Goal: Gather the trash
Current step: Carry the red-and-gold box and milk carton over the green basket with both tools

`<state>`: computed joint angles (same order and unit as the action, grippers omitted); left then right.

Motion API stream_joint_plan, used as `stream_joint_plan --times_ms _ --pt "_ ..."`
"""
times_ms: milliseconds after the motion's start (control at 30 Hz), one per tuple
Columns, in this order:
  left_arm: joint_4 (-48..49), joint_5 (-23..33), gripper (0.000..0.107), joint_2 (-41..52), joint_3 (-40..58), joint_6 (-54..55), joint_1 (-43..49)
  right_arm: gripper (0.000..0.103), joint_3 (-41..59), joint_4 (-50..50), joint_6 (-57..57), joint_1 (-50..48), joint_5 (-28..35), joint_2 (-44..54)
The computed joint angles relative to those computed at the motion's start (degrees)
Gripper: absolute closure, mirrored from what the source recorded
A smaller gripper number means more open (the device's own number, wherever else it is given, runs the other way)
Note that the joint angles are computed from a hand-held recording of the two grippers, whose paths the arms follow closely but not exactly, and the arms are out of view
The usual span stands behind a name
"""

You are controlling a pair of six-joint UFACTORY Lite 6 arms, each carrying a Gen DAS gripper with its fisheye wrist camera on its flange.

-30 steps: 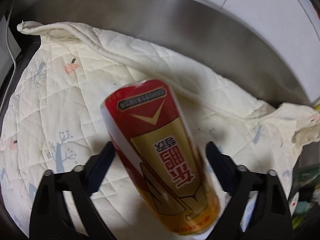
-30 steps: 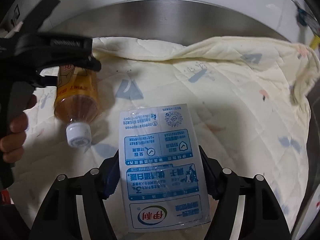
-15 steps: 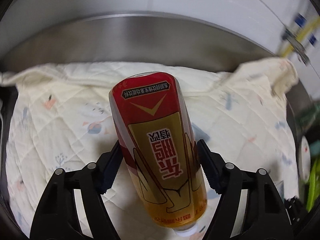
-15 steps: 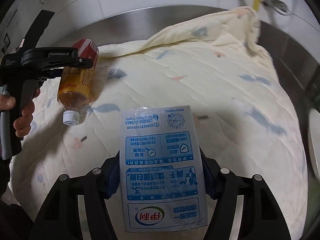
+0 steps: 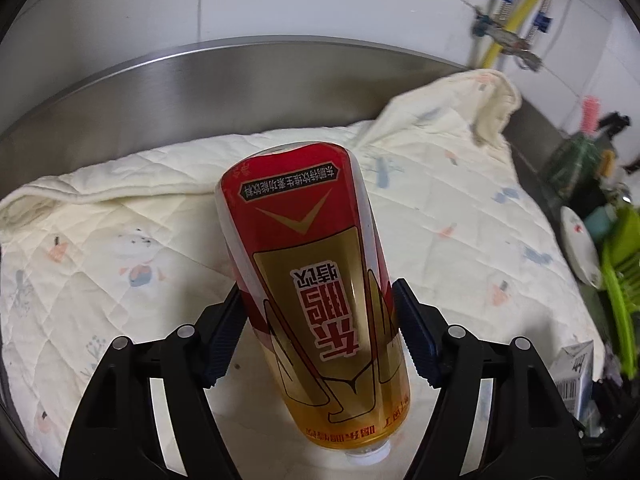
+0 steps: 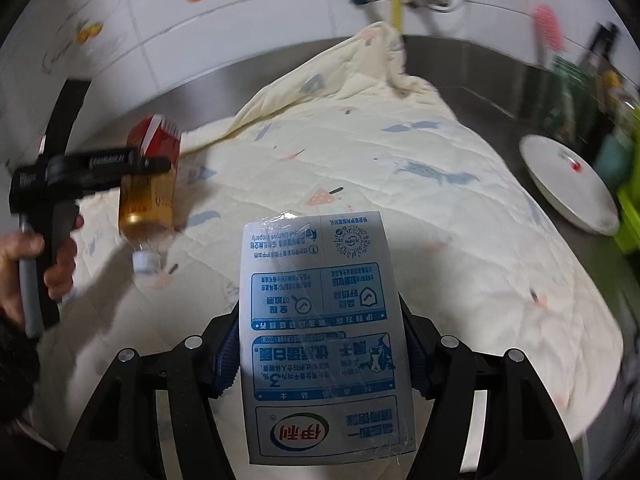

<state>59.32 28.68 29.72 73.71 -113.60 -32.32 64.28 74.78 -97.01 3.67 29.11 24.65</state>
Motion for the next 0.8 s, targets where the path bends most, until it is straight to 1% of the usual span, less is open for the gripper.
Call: stream_joint_plan --times_ms 67,133,167,233,267,367,433,467,500,567,633,700,733,800 --pt "2.8 -2.4 0.037 -2.4 -2.9 -2.1 -0.6 0.039 -7.4 4.4 -2.2 -0.1 -2.1 -6.7" --pt "3.4 -4.0 0.037 -3.9 -4.5 -0.7 -1.9 0.039 -13.1 7.4 -3.1 -0.4 -3.0 -12.3" --pt "3.3 -5.2 0.037 -3.5 -4.1 0.0 -2.2 0.039 -17.7 9.6 -4.1 -0.9 -3.5 -16.7" --pt "3.3 -8.3 0.037 -4.3 -5.3 1.2 -3.4 0.039 -22.9 11.5 -4.0 -2.0 -3.9 -21.9" --pt "3.8 -9.1 0.037 -4.8 -5.8 1.0 -4.1 0.039 -27.0 11.8 -3.5 -3.6 -3.4 -26.2" --pt "6.5 -12.1 0.037 -6.5 -8.0 -1.1 -7.4 0.039 -35.4 9.6 -0.7 -8.5 -2.7 -35.5" --pt "7.9 -13.2 0.037 -6.4 -7.8 -2.2 -9.5 0.039 -41.4 5.1 2.0 -14.8 -1.3 -42.8" --pt "9.0 -13.4 0.037 -6.3 -7.7 -3.1 -11.3 0.039 -43.1 3.4 2.7 -17.6 -0.5 -44.9" --pt "9.8 -13.5 0.037 -6.2 -7.7 -3.7 -12.6 0.039 -45.5 0.6 3.5 -22.3 1.1 -47.9" --pt "9.1 -14.2 0.037 -4.8 -6.2 -3.3 -15.2 0.039 -48.6 -2.9 2.2 -31.7 4.0 -51.3" --pt "9.6 -15.3 0.037 -3.4 -4.9 -4.1 -17.5 0.039 -50.2 -5.2 -0.9 -40.4 6.4 -52.4" --pt "10.0 -15.8 0.037 -1.9 -3.1 -4.6 -19.0 0.039 -50.3 -5.9 -5.4 -48.7 7.9 -51.2" --pt "10.5 -16.3 0.037 -1.2 -2.3 -5.2 -19.7 0.039 -49.9 -5.3 -7.4 -51.0 8.0 -50.0" --pt "8.0 -16.8 0.037 0.9 0.5 -2.7 -21.4 0.039 -48.6 -5.0 -11.6 -57.4 8.6 -46.9"
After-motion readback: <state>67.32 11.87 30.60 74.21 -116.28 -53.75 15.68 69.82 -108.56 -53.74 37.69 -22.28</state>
